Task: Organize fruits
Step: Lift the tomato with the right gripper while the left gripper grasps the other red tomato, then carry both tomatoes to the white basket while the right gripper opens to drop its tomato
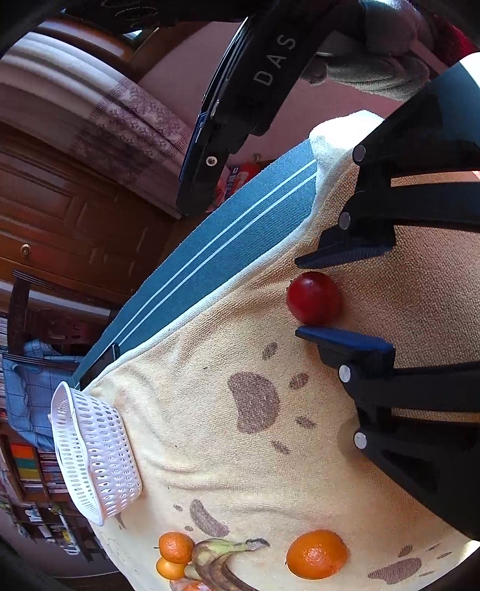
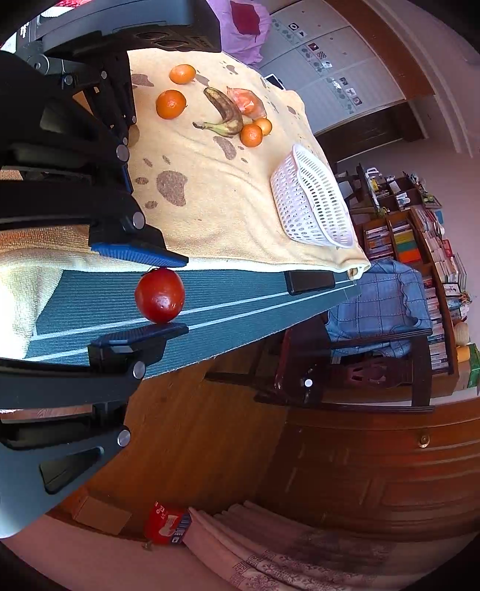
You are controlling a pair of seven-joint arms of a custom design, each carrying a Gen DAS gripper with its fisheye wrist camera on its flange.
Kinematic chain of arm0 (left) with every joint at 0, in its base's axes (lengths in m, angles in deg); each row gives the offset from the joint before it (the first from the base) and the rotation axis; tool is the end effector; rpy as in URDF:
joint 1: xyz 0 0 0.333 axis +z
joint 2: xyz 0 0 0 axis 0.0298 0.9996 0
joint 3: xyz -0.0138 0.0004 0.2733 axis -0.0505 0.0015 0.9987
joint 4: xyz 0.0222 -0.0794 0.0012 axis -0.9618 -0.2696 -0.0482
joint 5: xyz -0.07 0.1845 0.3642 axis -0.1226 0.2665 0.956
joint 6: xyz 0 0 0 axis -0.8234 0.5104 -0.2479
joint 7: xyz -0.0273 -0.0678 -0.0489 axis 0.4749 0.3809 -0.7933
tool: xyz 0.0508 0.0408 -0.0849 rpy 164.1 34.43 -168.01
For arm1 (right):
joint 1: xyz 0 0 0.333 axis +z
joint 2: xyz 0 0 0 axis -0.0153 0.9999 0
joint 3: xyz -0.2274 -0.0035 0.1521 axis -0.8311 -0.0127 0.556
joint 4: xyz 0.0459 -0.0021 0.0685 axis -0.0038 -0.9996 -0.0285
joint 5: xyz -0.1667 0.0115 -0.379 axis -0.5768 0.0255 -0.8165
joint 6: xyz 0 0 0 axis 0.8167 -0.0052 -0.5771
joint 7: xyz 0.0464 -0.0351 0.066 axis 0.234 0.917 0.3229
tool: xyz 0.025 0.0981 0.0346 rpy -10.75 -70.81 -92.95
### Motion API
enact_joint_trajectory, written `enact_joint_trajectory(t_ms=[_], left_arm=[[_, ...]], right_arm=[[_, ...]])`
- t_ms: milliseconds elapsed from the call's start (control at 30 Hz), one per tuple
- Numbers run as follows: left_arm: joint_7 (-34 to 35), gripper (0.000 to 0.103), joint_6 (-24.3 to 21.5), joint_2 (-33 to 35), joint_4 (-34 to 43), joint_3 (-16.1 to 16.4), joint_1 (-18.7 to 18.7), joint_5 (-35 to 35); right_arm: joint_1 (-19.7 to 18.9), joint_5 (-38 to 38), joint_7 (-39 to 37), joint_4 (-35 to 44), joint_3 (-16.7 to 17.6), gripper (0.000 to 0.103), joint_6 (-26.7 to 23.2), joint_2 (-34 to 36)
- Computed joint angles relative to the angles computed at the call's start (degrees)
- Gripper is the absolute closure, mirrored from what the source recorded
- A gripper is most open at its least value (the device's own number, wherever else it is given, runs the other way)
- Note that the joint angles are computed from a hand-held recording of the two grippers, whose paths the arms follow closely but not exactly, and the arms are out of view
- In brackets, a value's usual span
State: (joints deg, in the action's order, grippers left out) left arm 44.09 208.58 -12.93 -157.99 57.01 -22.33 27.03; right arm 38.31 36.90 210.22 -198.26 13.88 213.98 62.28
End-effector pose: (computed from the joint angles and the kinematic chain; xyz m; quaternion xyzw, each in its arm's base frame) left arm 0.4085 -0.3135 0.4087 -0.5281 0.7829 -0.3201 0.0747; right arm 0.3961 0.5024 0.4433 -0.6523 0.6430 -0.1994 0.3482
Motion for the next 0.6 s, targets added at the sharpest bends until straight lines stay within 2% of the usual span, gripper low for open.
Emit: enact_joint_trajectory(t_ms=[267,600], left_arm=[[-3.3,0.073,2.1,-1.2,-1.4,-0.9,1.0,2.0],[-4.6,0.073,4.2,-7.1,-5.5,1.3,0.6,0.0]], right_arm=[[0.3,-0.5,0.2,0.4,0.0,0.071,-0.2,0.2],[1.2,-0.9,-0.9,2.9,0.3,0.071,-1.9,1.6]])
